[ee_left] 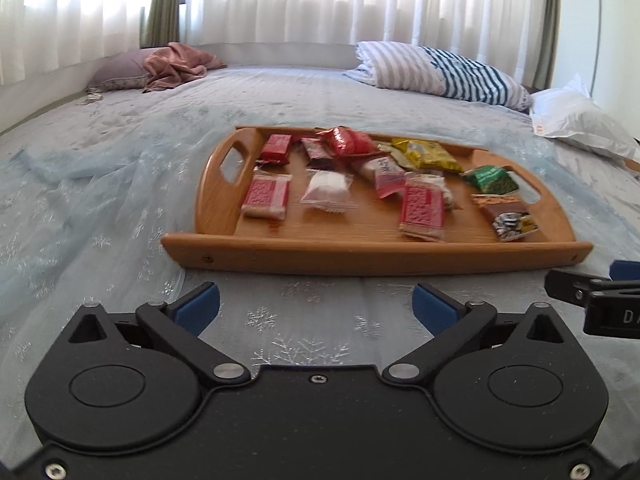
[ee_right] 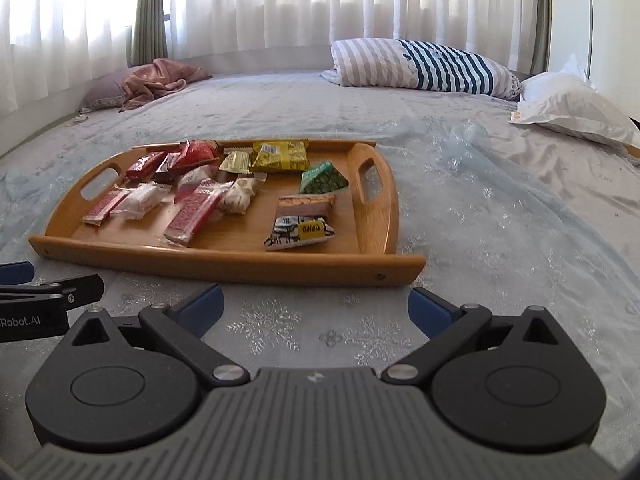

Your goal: Organize snacks

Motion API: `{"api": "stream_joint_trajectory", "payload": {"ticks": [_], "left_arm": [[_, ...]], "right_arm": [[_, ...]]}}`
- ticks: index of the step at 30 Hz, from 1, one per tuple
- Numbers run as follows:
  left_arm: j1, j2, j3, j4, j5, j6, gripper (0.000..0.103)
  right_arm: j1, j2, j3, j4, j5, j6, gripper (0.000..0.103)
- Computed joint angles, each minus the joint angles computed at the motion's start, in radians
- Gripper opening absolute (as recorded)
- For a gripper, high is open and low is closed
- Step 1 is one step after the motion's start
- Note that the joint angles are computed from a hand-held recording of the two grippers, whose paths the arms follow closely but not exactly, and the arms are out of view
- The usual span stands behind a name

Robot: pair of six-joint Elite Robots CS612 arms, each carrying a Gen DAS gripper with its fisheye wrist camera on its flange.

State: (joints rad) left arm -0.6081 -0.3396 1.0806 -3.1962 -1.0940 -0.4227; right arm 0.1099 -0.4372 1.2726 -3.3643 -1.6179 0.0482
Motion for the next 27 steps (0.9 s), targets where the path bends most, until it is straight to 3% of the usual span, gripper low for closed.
{"api": "stream_joint_trajectory", "payload": {"ticks": [2, 6, 13, 27], "left_arm": [[0.002, 0.009, -0.023, 0.038, 0.012, -0.022, 0.103], [0.020, 0.019, -0.066, 0.103, -0.033, -0.075, 0.103], [0.014, 0.050, -0.139, 0.218, 0.029, -0.036, 0.103], [0.012, 0.062, -0.148, 0.197, 0.040, -0.029, 0.103]], "right_arm": [[0.002, 0.012, -0.018, 0.016, -0.014, 0.019, 0.103], [0.005, 0.035, -0.063, 0.041, -0.021, 0.025, 0.103], [0.008, 0.060, -0.120, 0.136, -0.002, -0.001, 0.103], [0.010, 0.066, -0.116, 0.101, -0.007, 0.000, 0.103]]}}
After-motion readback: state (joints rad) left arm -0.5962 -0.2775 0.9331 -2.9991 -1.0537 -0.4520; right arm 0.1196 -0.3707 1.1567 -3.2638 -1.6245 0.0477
